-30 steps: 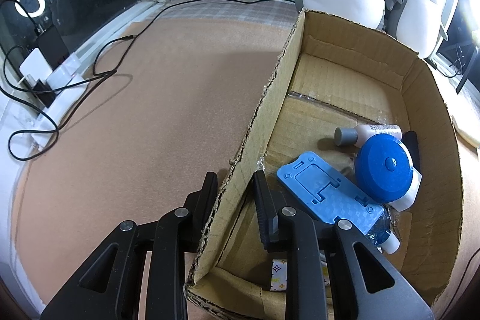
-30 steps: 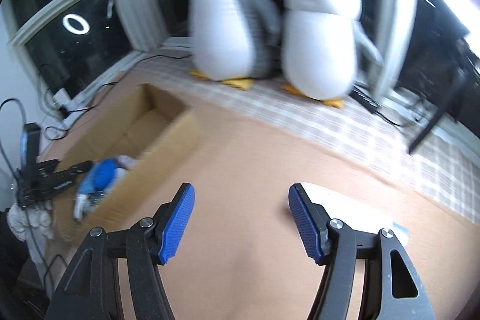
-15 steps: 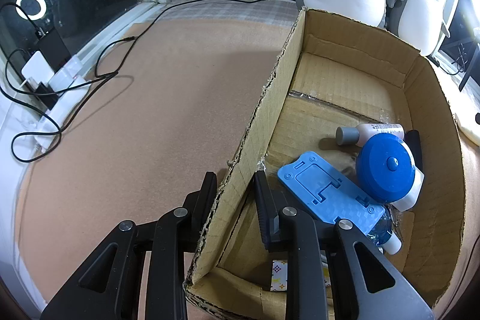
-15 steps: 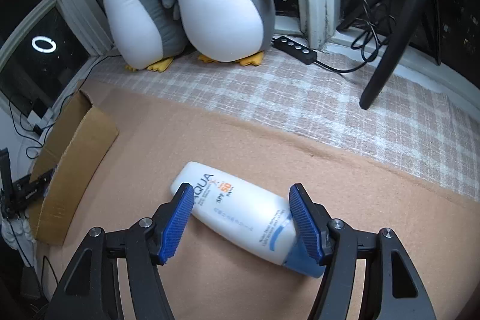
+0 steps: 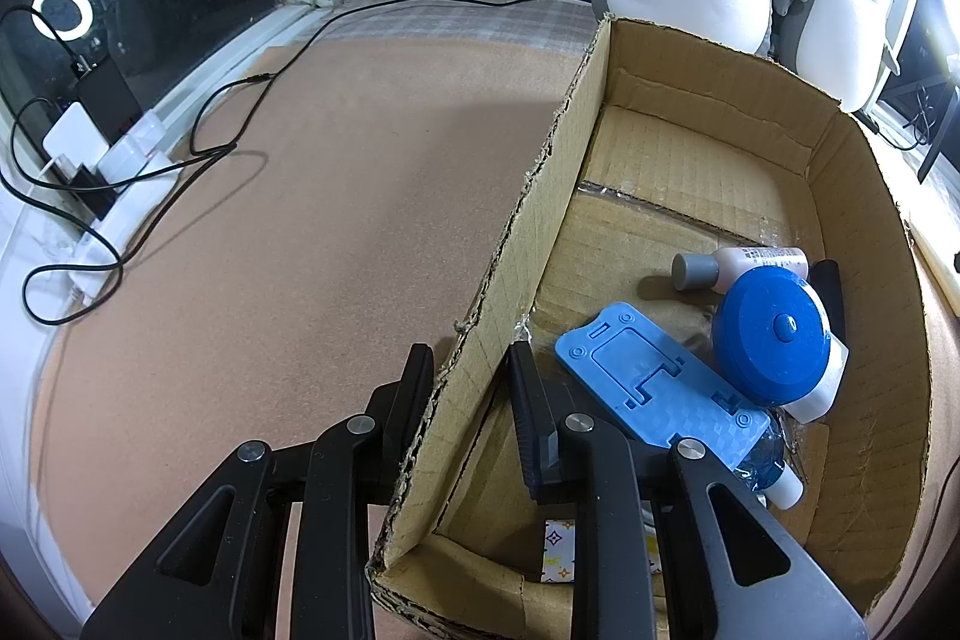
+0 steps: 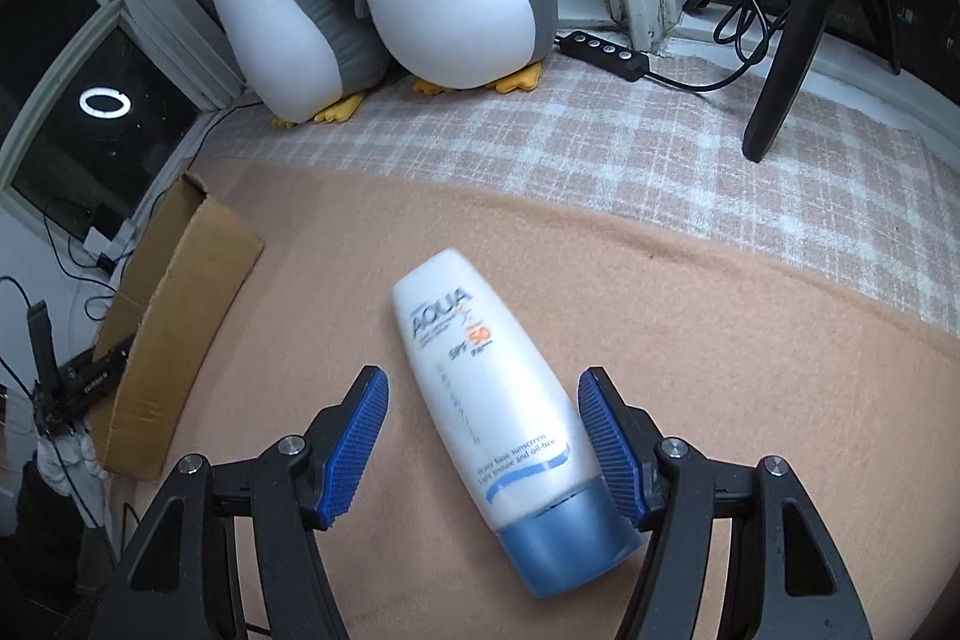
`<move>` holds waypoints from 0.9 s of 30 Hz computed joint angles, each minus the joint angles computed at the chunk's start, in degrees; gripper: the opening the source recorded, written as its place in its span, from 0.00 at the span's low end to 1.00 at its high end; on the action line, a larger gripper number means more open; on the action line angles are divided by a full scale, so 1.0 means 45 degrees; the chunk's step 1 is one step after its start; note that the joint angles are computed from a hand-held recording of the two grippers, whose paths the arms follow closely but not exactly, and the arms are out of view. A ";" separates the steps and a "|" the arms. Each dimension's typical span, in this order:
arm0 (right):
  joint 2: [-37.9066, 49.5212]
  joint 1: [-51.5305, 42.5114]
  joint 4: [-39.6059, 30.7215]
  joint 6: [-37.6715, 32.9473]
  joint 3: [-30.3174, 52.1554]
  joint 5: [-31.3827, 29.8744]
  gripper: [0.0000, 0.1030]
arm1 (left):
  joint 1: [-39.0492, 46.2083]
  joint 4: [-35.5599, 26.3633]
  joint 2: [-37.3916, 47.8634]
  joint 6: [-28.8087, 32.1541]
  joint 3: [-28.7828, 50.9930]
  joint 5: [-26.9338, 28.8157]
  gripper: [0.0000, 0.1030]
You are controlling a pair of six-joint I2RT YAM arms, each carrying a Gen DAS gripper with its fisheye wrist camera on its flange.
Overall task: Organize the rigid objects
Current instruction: 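Move the right gripper to the white AQUA sunscreen tube and grasp it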
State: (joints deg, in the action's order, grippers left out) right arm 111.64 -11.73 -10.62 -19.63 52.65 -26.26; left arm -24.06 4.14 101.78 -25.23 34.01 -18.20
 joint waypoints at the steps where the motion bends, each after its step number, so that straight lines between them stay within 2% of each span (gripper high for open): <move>1: -0.0288 0.0163 0.0593 -0.0021 -0.0534 0.0347 0.60 | 0.0000 0.0000 0.0000 0.0000 0.0000 0.0000 0.22; 5: -0.0639 0.0704 0.2500 0.0092 -0.1829 0.1413 0.60 | -0.0005 -0.0006 -0.0001 -0.0004 0.0003 -0.0010 0.22; 15: -0.0330 0.0738 0.5672 0.0947 -0.3191 0.1993 0.60 | -0.0017 -0.0015 0.0014 -0.0014 0.0018 -0.0015 0.22; 17: -0.0344 0.0868 0.6063 0.0941 -0.3414 0.2234 0.58 | -0.0020 -0.0022 0.0015 -0.0028 0.0023 -0.0020 0.22; 22: -0.0388 0.1324 0.6242 0.1014 -0.3525 0.3105 0.45 | -0.0002 -0.0022 0.0021 -0.0028 0.0035 -0.0001 0.22; 27: -0.0542 0.1476 0.5826 0.1204 -0.3463 0.3554 0.43 | 0.0012 -0.0019 0.0013 -0.0034 0.0033 0.0019 0.22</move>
State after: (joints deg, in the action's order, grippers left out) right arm 109.20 -5.09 15.60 -14.22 37.07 -10.27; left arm -24.01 4.06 101.84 -25.39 34.15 -18.11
